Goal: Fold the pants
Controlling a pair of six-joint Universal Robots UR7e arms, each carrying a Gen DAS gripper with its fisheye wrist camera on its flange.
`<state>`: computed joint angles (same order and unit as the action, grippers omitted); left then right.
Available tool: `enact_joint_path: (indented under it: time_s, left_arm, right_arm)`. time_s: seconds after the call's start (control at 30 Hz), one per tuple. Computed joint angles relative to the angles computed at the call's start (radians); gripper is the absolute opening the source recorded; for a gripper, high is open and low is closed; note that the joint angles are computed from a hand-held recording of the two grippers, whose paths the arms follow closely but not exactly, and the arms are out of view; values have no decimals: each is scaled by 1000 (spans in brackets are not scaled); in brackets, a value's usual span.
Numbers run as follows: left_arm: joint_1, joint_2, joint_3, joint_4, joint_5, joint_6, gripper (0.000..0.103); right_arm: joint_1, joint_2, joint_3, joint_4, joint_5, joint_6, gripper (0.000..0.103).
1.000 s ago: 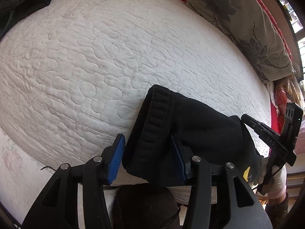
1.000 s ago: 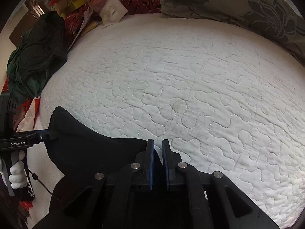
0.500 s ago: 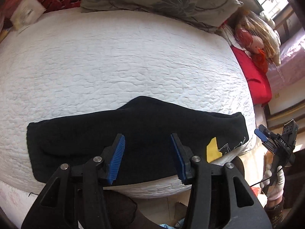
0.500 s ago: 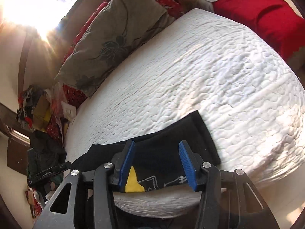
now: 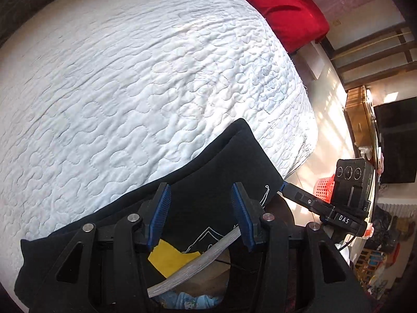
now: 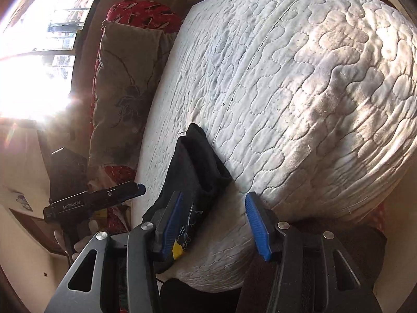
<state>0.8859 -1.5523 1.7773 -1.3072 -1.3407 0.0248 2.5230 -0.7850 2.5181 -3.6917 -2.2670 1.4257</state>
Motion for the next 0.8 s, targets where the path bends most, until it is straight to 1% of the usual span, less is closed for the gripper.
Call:
enact_joint_path:
  time_s: [0.1, 0.17, 0.23, 0.4, 0.5, 0.6, 0.7, 0.8]
  left_arm:
    - [-34, 49, 3, 9, -4, 89, 47]
    - [-47, 81, -5, 31, -21, 154, 47]
    - [-57, 110, -11, 56, -24, 220, 47]
    - [-85, 151, -4, 129, 30, 366, 47]
    - [-84, 179, -7, 155, 57, 426, 47]
    - [-76, 205, -18, 173, 71, 460, 47]
    - [-57, 238, -45, 197, 62, 489, 47]
    - [-47, 267, -81, 209, 44, 525, 47]
  right_arm:
    - [-8, 44, 7, -100, 21, -45, 52]
    - [-1, 75, 17, -169, 22, -67, 52]
    - [1, 97, 20, -220, 32, -92, 52]
    - [-4, 131, 20, -298, 59, -154, 52]
    - [-26, 133, 19, -315, 86, -195, 52]
    - [-43, 131, 20, -315, 105, -225, 52]
    - [-53, 129, 21, -316, 118, -240, 52]
    - [-70, 139, 19, -349, 136, -264, 52]
